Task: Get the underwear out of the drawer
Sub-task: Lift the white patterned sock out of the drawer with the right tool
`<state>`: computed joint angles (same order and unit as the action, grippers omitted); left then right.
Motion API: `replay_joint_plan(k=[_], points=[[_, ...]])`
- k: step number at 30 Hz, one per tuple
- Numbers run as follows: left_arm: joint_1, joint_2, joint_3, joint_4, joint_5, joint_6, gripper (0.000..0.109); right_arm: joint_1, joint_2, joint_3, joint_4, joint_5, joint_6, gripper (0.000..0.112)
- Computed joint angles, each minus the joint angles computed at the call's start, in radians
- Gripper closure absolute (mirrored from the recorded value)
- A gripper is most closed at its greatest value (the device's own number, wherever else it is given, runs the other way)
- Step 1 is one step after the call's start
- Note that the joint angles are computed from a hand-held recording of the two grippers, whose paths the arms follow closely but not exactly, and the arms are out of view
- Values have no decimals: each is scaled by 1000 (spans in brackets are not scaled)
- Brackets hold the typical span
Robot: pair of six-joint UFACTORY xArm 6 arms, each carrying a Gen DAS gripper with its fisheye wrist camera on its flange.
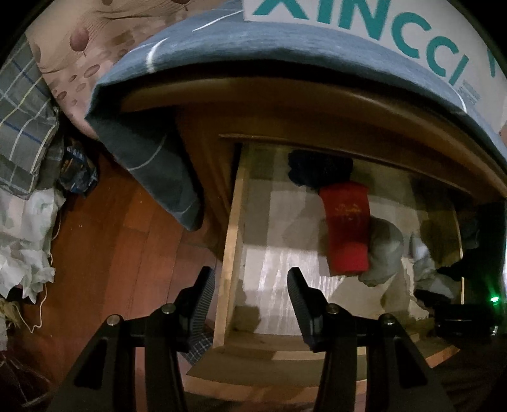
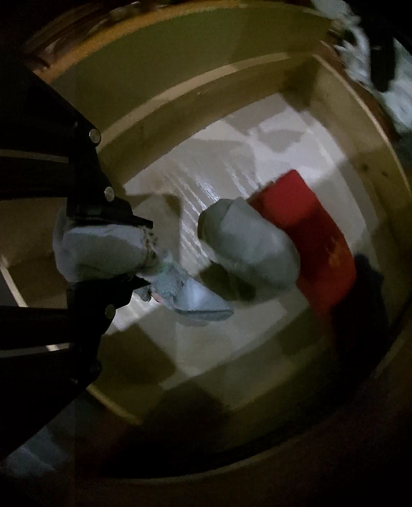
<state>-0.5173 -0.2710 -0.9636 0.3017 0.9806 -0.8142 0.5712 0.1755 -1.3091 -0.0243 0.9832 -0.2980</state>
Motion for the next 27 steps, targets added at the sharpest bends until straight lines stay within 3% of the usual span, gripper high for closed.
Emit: replay_joint_plan(k=[12, 23, 27], points=[[-57, 20, 1, 3, -70, 8, 60, -48, -219, 210, 82, -125, 456, 88], [-125, 84, -28, -48, -182, 55, 60, -61, -305, 337, 69, -271, 566, 88], [-153, 148, -85, -37, -147, 81, 60, -81, -346, 368, 96, -293, 560, 88]])
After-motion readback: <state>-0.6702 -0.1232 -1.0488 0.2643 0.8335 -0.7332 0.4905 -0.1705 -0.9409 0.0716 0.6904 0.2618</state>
